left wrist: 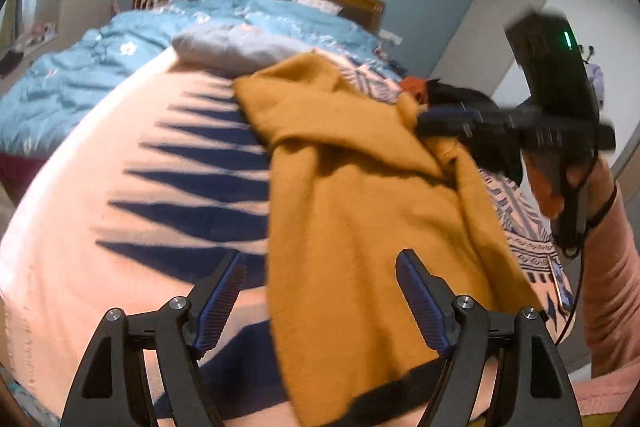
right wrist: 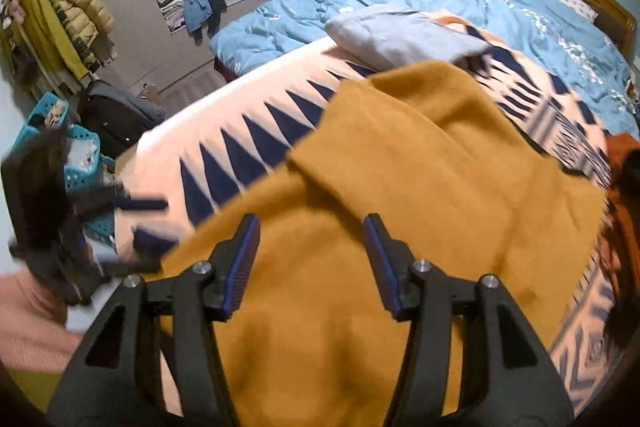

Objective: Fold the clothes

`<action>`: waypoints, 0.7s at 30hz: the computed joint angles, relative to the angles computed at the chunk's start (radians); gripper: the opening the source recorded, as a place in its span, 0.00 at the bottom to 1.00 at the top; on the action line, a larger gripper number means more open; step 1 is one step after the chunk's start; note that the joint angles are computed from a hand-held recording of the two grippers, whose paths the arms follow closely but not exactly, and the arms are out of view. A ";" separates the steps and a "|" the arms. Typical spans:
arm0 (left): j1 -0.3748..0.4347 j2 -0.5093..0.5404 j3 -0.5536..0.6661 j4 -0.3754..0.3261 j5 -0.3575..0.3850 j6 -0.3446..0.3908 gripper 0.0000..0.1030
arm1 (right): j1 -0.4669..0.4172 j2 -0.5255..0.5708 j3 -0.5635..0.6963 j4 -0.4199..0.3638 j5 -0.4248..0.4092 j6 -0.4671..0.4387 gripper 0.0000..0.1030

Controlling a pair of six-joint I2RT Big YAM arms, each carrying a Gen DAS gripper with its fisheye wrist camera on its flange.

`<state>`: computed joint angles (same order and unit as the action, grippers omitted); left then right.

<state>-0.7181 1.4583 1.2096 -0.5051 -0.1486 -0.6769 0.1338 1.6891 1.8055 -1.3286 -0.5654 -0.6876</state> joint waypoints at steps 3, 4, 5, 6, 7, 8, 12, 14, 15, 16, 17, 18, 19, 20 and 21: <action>0.005 0.000 -0.021 -0.007 0.040 -0.007 0.77 | 0.058 0.063 0.059 0.014 0.041 0.080 0.54; 0.006 0.006 -0.020 -0.009 0.052 -0.006 0.77 | 0.076 0.087 0.081 0.016 0.055 0.105 0.54; 0.007 0.013 -0.019 -0.009 0.065 -0.003 0.77 | 0.093 0.105 0.098 0.025 0.074 0.127 0.54; 0.007 0.019 -0.016 -0.010 0.076 0.001 0.77 | 0.108 0.121 0.112 0.036 0.095 0.148 0.54; 0.006 0.026 -0.013 -0.011 0.086 0.006 0.77 | 0.124 0.137 0.128 0.046 0.117 0.168 0.54; 0.006 0.031 -0.011 -0.009 0.096 0.013 0.77 | 0.138 0.154 0.145 0.051 0.138 0.185 0.54; 0.001 0.041 -0.009 0.006 0.112 0.038 0.77 | 0.195 0.206 0.194 0.087 0.246 0.242 0.54; 0.001 0.038 -0.015 0.020 0.125 0.038 0.77 | 0.214 0.241 0.231 0.077 0.276 0.268 0.54; 0.001 0.036 -0.018 0.024 0.129 0.039 0.77 | 0.226 0.256 0.246 0.079 0.304 0.285 0.54; 0.001 0.035 -0.020 0.027 0.132 0.040 0.77 | 0.239 0.269 0.255 0.086 0.340 0.295 0.54; 0.001 0.033 -0.022 0.031 0.136 0.042 0.76 | 0.250 0.281 0.263 0.091 0.376 0.300 0.54; 0.000 0.031 -0.025 0.033 0.135 0.043 0.73 | 0.259 0.293 0.271 0.091 0.406 0.310 0.54; -0.002 0.030 -0.027 0.033 0.133 0.045 0.71 | 0.266 0.307 0.281 0.089 0.432 0.322 0.54; -0.003 0.029 -0.029 0.033 0.132 0.047 0.65 | 0.273 0.321 0.291 0.085 0.458 0.334 0.54; -0.004 0.028 -0.030 0.031 0.130 0.047 0.58 | 0.277 0.331 0.297 0.085 0.480 0.347 0.54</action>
<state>-0.7223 1.4859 1.1800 -0.4742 -0.0186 -0.6295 0.4108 2.0205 2.1020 -1.2434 -0.0855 -0.3409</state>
